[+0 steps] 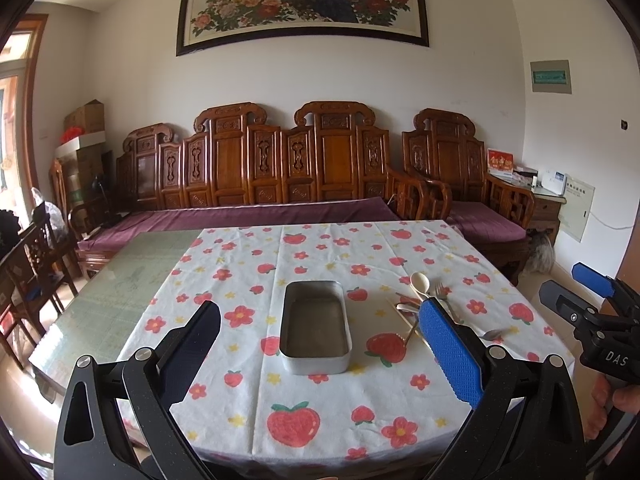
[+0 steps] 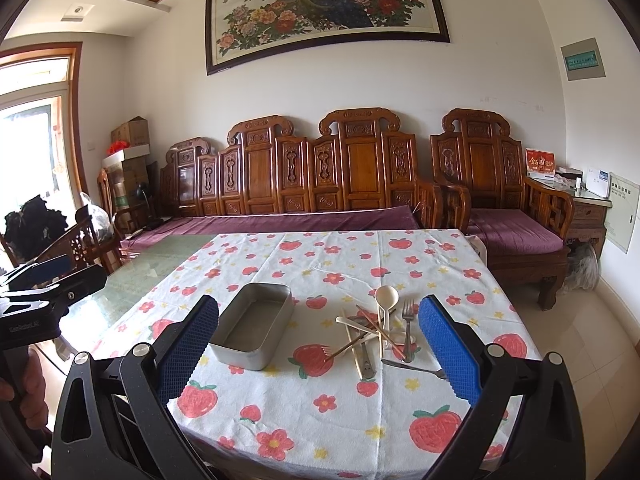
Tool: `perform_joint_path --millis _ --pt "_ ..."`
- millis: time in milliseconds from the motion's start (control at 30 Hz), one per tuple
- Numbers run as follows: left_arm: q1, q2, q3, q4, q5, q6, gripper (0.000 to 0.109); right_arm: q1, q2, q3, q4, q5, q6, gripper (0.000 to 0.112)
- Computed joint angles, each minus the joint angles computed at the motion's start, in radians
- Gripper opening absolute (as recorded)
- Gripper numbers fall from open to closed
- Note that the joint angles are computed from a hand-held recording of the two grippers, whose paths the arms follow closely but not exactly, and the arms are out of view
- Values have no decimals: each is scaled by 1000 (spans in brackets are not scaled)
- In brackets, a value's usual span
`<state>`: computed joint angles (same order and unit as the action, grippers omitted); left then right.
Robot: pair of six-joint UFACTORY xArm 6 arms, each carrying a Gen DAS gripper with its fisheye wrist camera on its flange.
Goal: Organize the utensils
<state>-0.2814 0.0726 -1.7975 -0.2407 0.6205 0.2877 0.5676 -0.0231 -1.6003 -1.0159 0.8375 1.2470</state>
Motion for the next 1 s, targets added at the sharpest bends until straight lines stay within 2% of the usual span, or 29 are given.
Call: perform_joint_path --millis 433,667,767,933,1000 --pt "-2 50 -25 -11 43 13 96 -41 -19 56 41 -33 -10 100" --pt "-9 149 -123 -35 108 37 96 -148 -20 119 136 -171 -68 100" --pt "-15 201 -182 -33 132 35 96 -191 3 115 185 -203 -128 100" --pt "-29 291 -289 -27 176 43 96 -263 53 101 281 -262 -229 95" --pt "-35 333 -344 -22 198 41 96 -295 82 90 348 -283 -280 90"
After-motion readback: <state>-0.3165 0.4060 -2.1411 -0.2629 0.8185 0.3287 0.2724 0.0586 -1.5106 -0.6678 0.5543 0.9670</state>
